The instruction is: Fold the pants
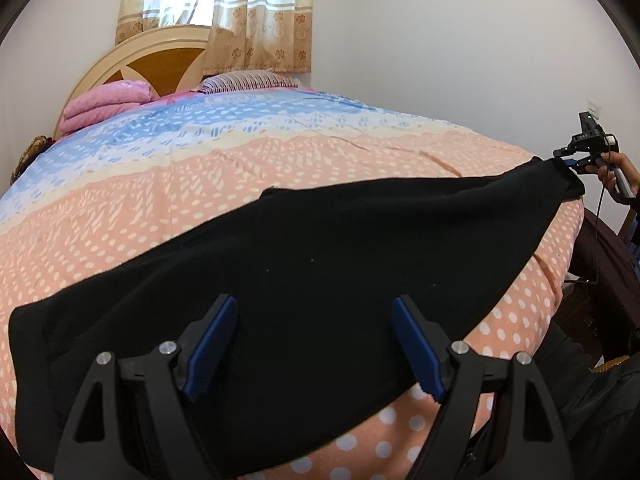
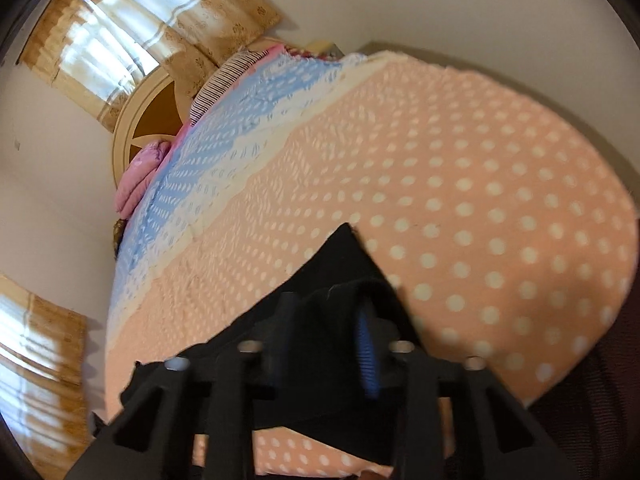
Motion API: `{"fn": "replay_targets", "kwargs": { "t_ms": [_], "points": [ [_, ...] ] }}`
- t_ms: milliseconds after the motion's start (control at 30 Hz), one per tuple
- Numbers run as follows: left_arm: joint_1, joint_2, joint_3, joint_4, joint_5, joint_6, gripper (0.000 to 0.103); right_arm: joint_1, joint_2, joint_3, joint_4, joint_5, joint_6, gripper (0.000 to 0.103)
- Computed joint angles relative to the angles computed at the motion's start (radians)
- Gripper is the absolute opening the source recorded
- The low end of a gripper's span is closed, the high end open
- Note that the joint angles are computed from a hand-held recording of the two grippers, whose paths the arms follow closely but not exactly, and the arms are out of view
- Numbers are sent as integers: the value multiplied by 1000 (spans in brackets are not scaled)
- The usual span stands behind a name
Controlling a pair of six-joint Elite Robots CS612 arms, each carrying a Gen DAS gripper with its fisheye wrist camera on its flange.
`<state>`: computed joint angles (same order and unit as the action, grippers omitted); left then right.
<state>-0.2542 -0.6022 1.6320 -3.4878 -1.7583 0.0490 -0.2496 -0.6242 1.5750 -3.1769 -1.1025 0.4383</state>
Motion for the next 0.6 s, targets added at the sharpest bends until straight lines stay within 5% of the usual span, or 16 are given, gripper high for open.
{"fn": "replay_targets", "kwargs": {
  "t_ms": [33, 367, 600],
  "points": [
    [0, 1, -2, 2, 1, 0, 82, 4, 2, -13, 13, -7, 1, 3],
    [2, 3, 1, 6, 3, -6, 82, 56, -35, -124, -117, -39, -99, 3],
    [4, 7, 8, -12, -4, -14, 82, 31, -41, -41, -247, 18, -144, 3]
  ]
}}
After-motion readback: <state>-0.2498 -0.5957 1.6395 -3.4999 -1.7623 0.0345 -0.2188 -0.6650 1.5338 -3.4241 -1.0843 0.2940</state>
